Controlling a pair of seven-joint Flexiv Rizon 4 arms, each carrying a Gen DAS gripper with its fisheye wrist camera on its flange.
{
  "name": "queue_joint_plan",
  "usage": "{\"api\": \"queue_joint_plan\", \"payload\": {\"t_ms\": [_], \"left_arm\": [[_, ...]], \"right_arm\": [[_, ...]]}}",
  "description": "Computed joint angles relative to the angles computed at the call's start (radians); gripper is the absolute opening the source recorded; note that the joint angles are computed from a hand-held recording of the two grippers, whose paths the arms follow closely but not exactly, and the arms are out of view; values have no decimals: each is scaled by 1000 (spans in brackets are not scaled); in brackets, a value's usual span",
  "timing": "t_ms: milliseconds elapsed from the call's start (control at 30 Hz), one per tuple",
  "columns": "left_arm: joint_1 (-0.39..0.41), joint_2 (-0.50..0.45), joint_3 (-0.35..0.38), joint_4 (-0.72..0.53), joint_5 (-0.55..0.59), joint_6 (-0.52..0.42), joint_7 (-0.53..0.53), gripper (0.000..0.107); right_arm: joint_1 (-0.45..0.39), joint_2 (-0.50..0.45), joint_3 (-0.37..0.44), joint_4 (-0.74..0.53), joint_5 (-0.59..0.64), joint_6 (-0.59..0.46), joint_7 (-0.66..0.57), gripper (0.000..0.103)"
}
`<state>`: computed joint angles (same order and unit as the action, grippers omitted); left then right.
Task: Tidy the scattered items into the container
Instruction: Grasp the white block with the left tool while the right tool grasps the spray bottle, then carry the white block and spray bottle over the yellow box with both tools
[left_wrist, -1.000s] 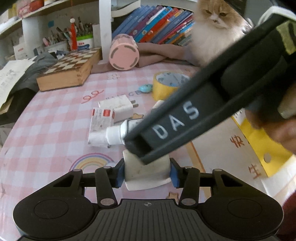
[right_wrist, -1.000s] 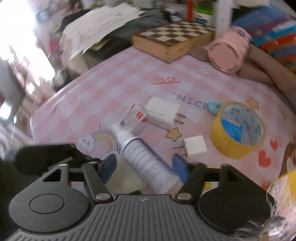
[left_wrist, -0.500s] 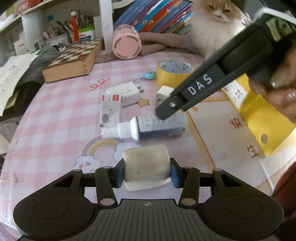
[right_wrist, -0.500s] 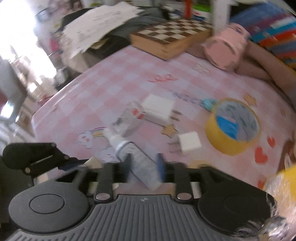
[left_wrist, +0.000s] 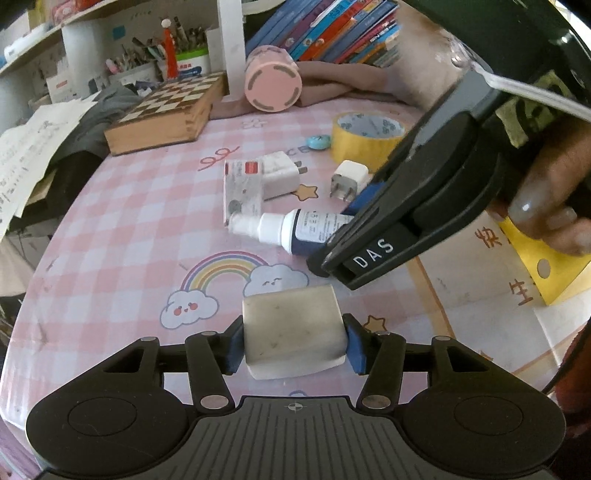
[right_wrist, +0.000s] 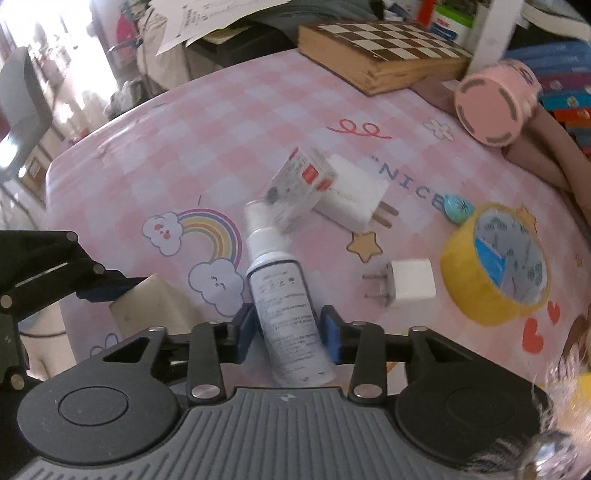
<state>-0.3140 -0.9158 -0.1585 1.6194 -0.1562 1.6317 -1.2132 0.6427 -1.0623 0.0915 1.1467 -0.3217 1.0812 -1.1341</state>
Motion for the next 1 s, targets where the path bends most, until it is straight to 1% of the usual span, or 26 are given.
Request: {"api": "queue_joint_plan", "payload": {"t_ms": [100, 167, 267, 400, 533, 600, 733, 800, 933, 1000], "left_arm": [[22, 8, -24, 4, -7, -20, 1, 47], [31, 17, -32, 14, -19, -18, -15, 44], [57, 32, -60, 37, -13, 15, -16, 44], [100, 55, -114, 69, 11, 49, 6, 44], [128, 81, -147, 98, 31, 73, 23, 44], [151, 93, -176, 115, 37, 77, 29, 44], [220, 112, -264, 161, 77, 115, 55, 44], [250, 121, -303, 186, 103, 135, 64, 43], [304, 147, -363, 247, 155, 178, 64, 43], [334, 163, -392, 287, 179, 198, 50, 43]], "right_arm": [[2, 28, -10, 59, 29, 66, 70, 31], [18, 53, -45, 110, 28, 124, 140, 31], [51, 95, -108, 190, 4, 205, 250, 31], [82, 140, -161, 266, -29, 276, 369, 31], [134, 186, -237, 341, -68, 346, 489, 31], [172, 213, -286, 387, -91, 378, 548, 31], [272, 264, -407, 488, -130, 425, 670, 31], [336, 288, -480, 546, -147, 447, 730, 31], [500, 326, -648, 672, -162, 484, 841, 31], [582, 337, -720, 726, -155, 494, 876, 31]]}}
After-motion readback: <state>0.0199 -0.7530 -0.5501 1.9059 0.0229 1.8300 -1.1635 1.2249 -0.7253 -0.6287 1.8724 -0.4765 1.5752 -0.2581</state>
